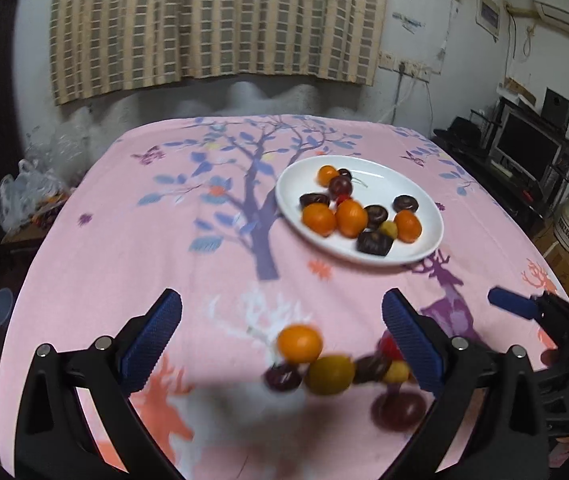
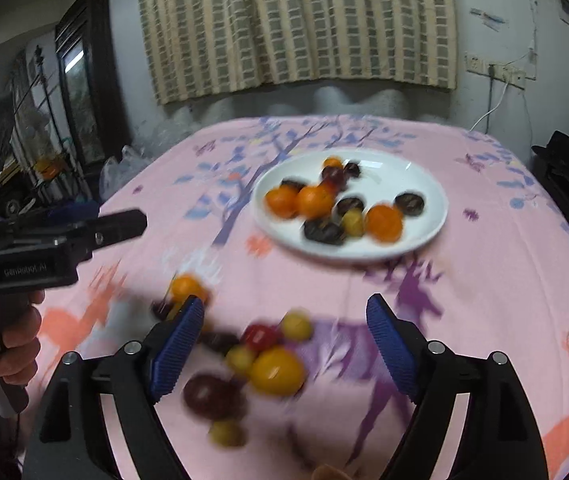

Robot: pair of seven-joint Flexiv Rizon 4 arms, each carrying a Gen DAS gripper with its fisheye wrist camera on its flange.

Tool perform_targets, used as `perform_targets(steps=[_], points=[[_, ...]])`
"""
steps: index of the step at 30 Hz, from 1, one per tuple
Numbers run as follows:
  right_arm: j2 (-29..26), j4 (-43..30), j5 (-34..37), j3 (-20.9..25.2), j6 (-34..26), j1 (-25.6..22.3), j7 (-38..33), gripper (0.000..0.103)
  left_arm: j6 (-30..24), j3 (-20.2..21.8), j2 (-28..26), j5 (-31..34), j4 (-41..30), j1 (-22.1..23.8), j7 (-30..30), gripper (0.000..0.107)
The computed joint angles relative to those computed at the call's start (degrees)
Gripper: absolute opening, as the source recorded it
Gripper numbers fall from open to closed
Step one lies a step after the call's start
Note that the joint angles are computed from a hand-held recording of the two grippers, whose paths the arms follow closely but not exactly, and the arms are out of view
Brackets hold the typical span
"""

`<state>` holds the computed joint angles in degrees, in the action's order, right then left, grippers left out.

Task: Organize fruits
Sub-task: 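Carry the yellow plum and red tomato to the white plate and release both, then grasp a dark red plum with the right gripper while the left gripper grasps a small yellow plum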

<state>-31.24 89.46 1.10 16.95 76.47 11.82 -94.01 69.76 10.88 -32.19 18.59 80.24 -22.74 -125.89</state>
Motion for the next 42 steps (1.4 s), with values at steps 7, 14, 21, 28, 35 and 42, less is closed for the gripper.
perform_targets(steps=[7, 14, 21, 28, 35, 42], points=[[1.2, 2.6, 2.6, 1.9, -5.4, 0.5, -3.0, 0.078, 1.6, 0.6, 1.1, -1.4, 6.8, 0.9, -4.9, 0.098], [-0.2, -0.4, 5.7, 2.9, -10.8, 0.0, -5.3, 0.062, 3.4, 1.1, 2.1, -3.6, 9.5, 1.4, -7.3, 0.098], [-1.3, -1.3, 6.2, 1.3, -10.9, 1.6, -6.1, 0.04, 3.1, 1.5, 2.5, -3.1, 9.6, 1.2, -9.4, 0.098], [0.2, -1.4, 13.2, 2.1, -1.3, -2.0, -5.8, 0.04, 4.9, -8.2, 2.2, -9.1, 11.6, 7.3, 1.6, 0.098], [0.5, 0.4, 8.1, -1.8, 3.0, -1.9, 5.0, 0.041, 3.7, -19.5, -1.9, -13.5, 9.3, 8.2, 27.3, 0.091], [0.6, 0.9, 6.6, 1.8, 3.7, -5.1, 4.8, 0.042, -0.1, -16.9, -5.6, -16.7, 5.4, 3.0, 33.9, 0.058]])
